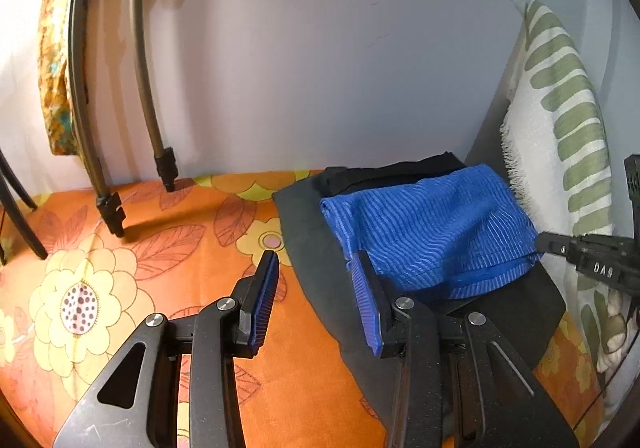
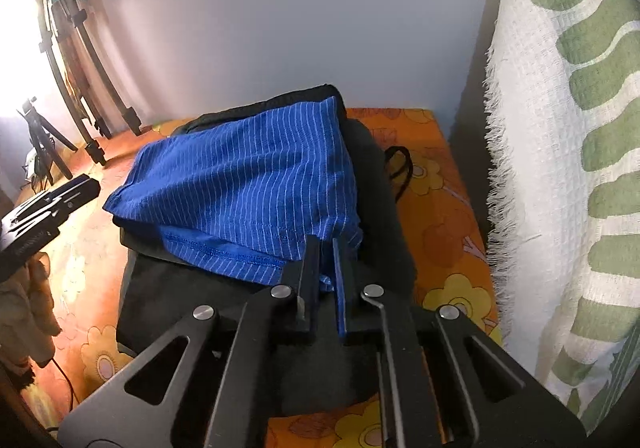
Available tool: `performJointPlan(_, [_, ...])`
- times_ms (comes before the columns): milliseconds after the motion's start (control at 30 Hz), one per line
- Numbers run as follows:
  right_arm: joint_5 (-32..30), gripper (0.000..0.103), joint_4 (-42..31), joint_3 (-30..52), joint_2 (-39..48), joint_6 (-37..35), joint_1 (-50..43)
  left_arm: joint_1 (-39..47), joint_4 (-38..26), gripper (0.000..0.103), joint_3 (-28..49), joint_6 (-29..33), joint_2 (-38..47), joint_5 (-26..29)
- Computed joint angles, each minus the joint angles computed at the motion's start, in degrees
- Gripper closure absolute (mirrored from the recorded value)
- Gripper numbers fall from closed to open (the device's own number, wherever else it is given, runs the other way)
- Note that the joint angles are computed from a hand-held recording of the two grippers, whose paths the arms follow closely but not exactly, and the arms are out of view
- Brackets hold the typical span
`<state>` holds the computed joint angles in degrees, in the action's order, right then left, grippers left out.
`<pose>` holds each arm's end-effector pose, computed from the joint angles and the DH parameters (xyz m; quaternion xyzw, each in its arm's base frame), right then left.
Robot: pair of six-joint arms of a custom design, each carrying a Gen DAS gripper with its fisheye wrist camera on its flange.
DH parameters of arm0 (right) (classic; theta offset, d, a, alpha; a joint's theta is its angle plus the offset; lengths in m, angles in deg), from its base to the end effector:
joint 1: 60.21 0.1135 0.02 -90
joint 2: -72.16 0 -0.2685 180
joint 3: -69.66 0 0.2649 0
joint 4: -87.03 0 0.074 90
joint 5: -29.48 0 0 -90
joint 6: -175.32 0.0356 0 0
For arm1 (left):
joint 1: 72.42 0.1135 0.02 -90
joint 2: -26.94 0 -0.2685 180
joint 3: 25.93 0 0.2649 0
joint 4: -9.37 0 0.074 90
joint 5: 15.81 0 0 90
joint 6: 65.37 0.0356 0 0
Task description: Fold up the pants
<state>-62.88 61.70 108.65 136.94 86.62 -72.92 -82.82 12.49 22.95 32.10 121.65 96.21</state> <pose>0.2080 -0.0454 0.1559 0.1082 0.9366 -0.0138 0.3330 0.2978 -0.0682 0.1185 0.2153 0.8764 -0.1850 0.3891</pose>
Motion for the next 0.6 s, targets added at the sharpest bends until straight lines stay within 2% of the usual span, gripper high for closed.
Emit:
performJointPlan(133, [-7.1,0.097,-1.3,0.2,-2.3,-0.2,-7.4,-1.2,0.1,0.067,-0.6,1.3,-0.5,-0.1])
performJointPlan(300, [-4.0,0.096,-2.5,0.7,-0.3,-1.7,-6.3,-2.2,-0.7,0.067,-1.4,2.2,-1.6,-0.6])
performJointPlan(333, [-2.8,0.089,-2.8,0.4,-1.0,-1.7,-5.5,-2.2,-0.9,0.067,-1.7,2.3,-2.0,-0.6])
performJointPlan(400, [0.1,0.063,-3.4,-0.9,-4.0,-0.9,-3.5,-1.8,-2.1,0.067,-2.1,2.7,-3.3,0.0])
performJointPlan(467, [0.5,0.058,-5.1,-1.6,-7.3,0.1,-2.4,-1.3,-3.7,0.067,-2.6,3.3,-5.2,0.4])
performJointPlan(600, [5.5,0.058,-11.9,-2.0,-17.4,4.0,3.4,1.4,-9.5,0.067,-3.3,4.5,-10.9,3.2])
